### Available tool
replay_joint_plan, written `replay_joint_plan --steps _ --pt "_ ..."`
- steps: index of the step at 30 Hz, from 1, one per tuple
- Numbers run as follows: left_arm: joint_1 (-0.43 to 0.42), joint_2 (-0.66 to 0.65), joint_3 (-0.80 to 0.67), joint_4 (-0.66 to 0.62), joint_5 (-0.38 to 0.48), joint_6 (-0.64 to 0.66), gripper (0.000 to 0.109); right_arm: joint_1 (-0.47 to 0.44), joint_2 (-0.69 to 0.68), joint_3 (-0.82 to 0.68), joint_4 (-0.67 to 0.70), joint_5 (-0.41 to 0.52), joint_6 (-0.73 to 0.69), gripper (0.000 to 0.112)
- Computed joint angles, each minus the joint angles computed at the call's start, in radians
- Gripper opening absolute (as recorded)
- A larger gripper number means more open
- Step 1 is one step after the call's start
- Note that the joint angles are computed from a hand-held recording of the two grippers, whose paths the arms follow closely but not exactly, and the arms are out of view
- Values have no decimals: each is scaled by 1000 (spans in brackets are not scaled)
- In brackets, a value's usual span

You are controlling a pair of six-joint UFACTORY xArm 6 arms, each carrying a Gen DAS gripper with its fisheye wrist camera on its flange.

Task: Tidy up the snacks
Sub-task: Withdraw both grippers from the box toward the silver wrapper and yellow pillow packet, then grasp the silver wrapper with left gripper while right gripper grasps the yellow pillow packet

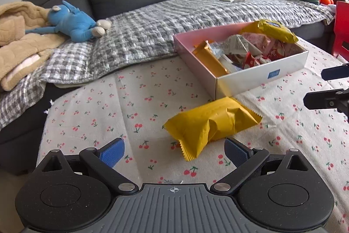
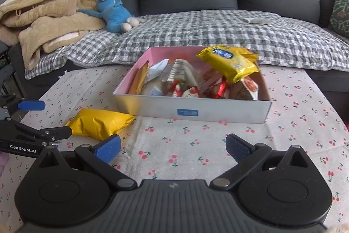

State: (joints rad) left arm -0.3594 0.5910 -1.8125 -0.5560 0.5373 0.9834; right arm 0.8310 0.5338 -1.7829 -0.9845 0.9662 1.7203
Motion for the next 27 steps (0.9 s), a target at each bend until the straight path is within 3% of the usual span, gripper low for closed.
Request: replay_joint_plan --steps 6,10,13,15,18,21,23,27 --pt "30 21 -70 130 125 -205 97 -28 95 -128 10 -102 -167 102" --pt "47 60 -146 216 240 -347 94 -63 187 -247 111 -200 -334 99" --pt "58 92 -200 227 306 -396 83 -82 256 -341 221 -221 -457 93" --pt "63 110 -228 232 338 -414 71 -90 306 -412 292 -217 -517 87" --pt "64 127 -255 249 366 -436 56 -96 369 -505 384 -209 -573 73" --pt "62 132 -260 289 357 -456 42 -91 392 -538 419 -222 -593 67" --pt "61 127 -250 322 338 -465 36 -87 385 -524 460 -252 -625 64" --pt "62 125 -246 360 318 -474 35 -72 383 -533 542 -282 -745 62"
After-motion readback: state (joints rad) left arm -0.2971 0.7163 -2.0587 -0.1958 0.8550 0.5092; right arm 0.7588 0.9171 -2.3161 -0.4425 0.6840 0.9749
